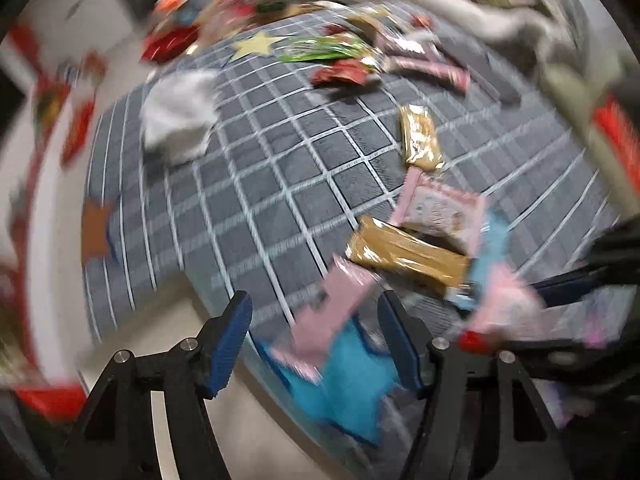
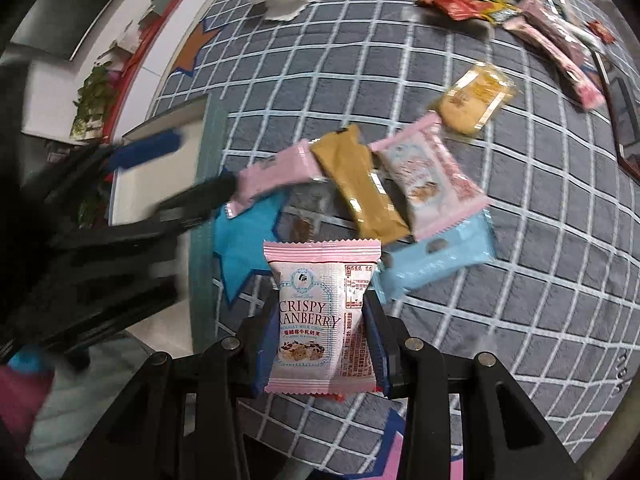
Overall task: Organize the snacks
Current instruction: 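Grasp the pink bar packet with the left tool while right tool holds its packet, then carry both pink packets over the white box and open both tools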
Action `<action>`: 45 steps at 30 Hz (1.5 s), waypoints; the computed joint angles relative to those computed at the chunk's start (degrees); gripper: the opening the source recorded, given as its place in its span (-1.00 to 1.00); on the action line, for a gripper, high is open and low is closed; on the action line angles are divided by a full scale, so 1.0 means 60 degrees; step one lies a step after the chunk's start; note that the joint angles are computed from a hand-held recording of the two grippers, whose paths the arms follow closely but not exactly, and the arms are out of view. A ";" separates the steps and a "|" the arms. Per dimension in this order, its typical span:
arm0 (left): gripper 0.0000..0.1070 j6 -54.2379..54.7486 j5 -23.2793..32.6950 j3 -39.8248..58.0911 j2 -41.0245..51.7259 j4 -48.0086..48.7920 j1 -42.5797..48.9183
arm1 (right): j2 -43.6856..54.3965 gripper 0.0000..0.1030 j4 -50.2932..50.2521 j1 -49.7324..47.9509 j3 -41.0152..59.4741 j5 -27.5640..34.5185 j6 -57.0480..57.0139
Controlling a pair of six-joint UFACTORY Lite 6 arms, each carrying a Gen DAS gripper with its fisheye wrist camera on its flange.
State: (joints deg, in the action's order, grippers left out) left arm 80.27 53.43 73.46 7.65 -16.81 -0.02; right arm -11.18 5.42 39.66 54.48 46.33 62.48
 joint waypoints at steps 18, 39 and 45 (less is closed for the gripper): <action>-0.54 -0.2605 0.1750 0.3335 0.3900 0.0921 -0.0399 | -0.2074 -0.20 -0.0611 0.0316 -0.1319 0.0065 0.1817; -0.54 -0.2775 0.3746 0.4365 0.2690 0.1480 0.4642 | 0.4249 -0.20 0.2022 -0.0316 0.4699 -0.0174 -0.2521; -0.52 -0.2793 0.2835 0.3898 0.2868 0.2417 0.5345 | 0.7864 -0.19 0.2845 -0.0217 0.8735 0.0775 -0.3579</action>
State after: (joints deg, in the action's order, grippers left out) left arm 63.51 70.44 96.85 24.85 -2.30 32.05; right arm 36.00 22.49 38.36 106.89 50.98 41.00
